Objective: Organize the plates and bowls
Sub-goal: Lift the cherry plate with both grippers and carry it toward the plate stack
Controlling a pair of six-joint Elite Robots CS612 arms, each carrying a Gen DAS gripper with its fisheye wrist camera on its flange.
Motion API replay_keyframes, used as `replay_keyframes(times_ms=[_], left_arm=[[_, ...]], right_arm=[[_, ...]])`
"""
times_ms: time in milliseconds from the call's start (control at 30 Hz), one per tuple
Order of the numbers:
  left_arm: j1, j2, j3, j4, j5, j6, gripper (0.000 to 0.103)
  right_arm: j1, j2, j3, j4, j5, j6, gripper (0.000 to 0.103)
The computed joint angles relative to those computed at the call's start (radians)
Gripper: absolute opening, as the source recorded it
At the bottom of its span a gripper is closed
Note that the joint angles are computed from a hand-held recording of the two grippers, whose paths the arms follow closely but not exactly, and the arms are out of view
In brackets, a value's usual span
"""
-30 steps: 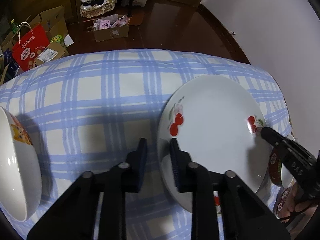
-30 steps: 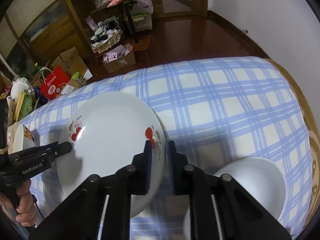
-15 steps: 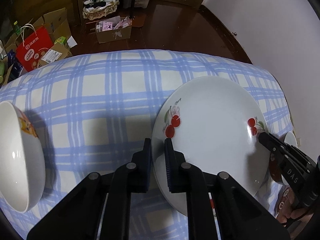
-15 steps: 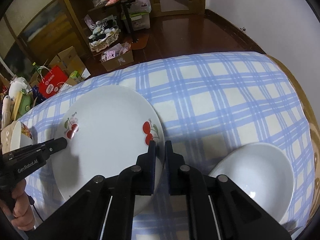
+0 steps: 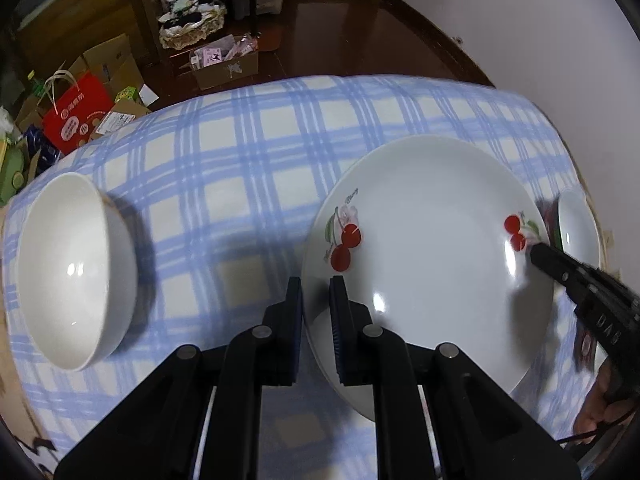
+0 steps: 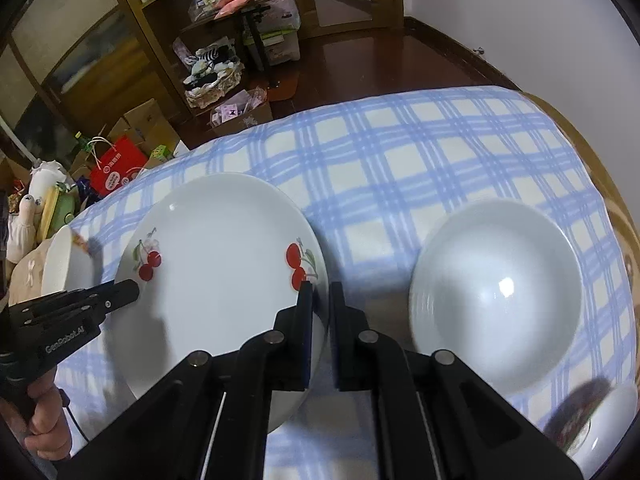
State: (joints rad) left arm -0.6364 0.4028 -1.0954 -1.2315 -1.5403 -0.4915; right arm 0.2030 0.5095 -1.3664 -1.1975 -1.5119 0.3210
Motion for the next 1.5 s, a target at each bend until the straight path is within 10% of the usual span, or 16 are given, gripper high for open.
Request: replay_keyframes(times_ms=[1500], left_arm=[[-0.138,0.097,-0.507,0.277,0.049,-0.050,0.012]], right_arm=[[0.062,0.023,-0.476,0.357,-0.082,0.079,0.006]])
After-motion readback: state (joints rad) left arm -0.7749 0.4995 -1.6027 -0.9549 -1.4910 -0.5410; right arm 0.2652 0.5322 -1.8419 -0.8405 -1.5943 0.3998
